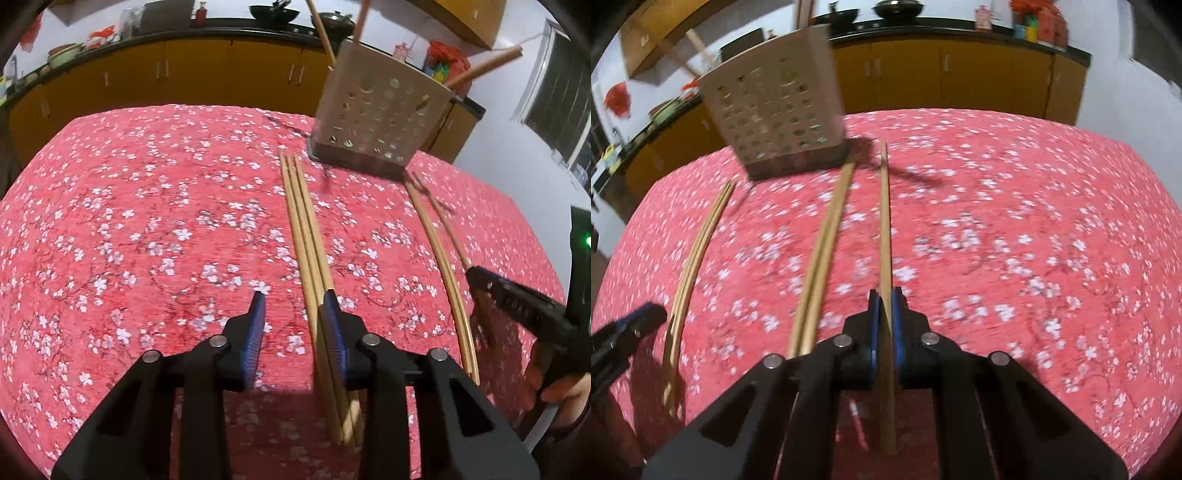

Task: Organize utensils
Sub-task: 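Close the left tool on a chopstick while the right tool grasps another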

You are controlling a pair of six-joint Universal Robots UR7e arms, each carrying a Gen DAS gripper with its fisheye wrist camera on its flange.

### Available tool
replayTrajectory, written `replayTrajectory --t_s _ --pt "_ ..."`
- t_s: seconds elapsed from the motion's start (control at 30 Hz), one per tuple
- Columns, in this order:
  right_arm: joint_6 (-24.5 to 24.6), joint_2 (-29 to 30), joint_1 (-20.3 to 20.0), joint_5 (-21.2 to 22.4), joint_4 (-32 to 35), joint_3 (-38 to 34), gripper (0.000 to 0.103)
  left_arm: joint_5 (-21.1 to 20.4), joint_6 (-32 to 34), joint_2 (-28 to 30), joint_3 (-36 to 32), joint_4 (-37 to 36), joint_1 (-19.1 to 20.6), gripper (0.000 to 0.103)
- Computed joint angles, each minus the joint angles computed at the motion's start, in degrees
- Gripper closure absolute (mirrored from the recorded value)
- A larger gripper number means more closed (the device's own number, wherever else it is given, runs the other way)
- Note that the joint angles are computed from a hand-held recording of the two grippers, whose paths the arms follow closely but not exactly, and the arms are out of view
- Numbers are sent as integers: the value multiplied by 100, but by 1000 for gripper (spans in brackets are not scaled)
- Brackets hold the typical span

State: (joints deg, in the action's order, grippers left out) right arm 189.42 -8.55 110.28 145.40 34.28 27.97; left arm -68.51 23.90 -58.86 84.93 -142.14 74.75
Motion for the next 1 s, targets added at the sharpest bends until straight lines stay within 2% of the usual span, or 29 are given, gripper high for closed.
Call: replayTrajectory --t_s 0.1,0.33,0.47,0.57,0.67,0.83,0.9,1.0 --pt "-40 -102 -20 -8 -122 188 95 139 73 66 3 -27 -34 77" --pt "-184 -88 -7 72 -202 201 95 332 376 145 52 -315 -80 78" --pt "-196 -93 -4 86 -201 215 95 303 415 187 18 -199 -72 80" --pt "-234 -103 9 108 -242 261 95 420 596 187 153 -438 -93 81" --pt "-277 -93 13 119 -272 262 95 293 427 206 31 -283 -29 85" --pt "-345 -115 26 154 -338 319 95 -150 207 138 -87 -164 69 85" --pt "-362 -100 28 165 -337 294 95 -167 113 156 -141 -137 80 85" --pt "-361 -100 29 164 -329 294 95 91 95 240 -193 -114 64 85"
